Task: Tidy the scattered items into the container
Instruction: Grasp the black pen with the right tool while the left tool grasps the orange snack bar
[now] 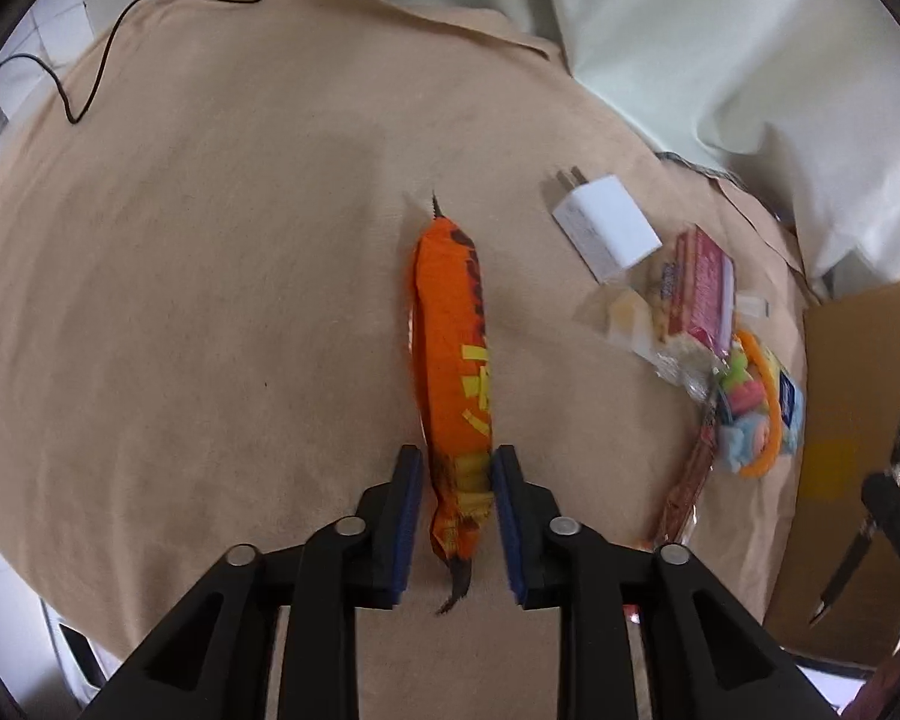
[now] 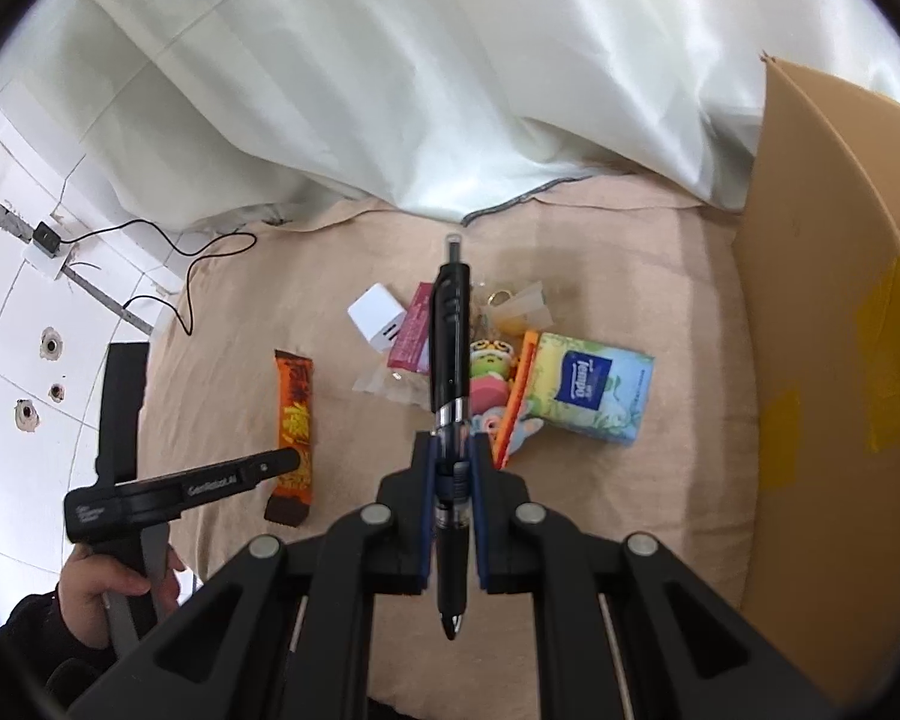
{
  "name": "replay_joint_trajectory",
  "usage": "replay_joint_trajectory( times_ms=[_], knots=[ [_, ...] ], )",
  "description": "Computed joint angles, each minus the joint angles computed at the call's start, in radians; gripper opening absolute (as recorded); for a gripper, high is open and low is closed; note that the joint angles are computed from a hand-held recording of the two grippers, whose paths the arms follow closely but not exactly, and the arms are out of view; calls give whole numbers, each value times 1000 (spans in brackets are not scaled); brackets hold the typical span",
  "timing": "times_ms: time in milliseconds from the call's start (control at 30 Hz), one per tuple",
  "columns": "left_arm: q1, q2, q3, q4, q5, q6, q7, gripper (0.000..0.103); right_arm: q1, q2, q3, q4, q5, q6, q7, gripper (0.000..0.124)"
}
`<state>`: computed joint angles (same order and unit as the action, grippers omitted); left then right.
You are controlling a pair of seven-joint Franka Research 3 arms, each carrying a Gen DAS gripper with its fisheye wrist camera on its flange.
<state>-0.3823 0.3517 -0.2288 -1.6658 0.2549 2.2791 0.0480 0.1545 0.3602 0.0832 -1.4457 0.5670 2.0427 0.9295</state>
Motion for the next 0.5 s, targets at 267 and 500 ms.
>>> replay_joint_trajectory(
  times_ms=[267, 500],
  knots=[
    [4, 67, 10, 104, 2, -120, 57, 42, -2, 6, -4, 13, -11, 4, 8, 14],
    [-12, 55, 20, 98, 52, -134, 61, 24, -2, 3, -1, 13, -13, 2, 1, 14]
  ],
)
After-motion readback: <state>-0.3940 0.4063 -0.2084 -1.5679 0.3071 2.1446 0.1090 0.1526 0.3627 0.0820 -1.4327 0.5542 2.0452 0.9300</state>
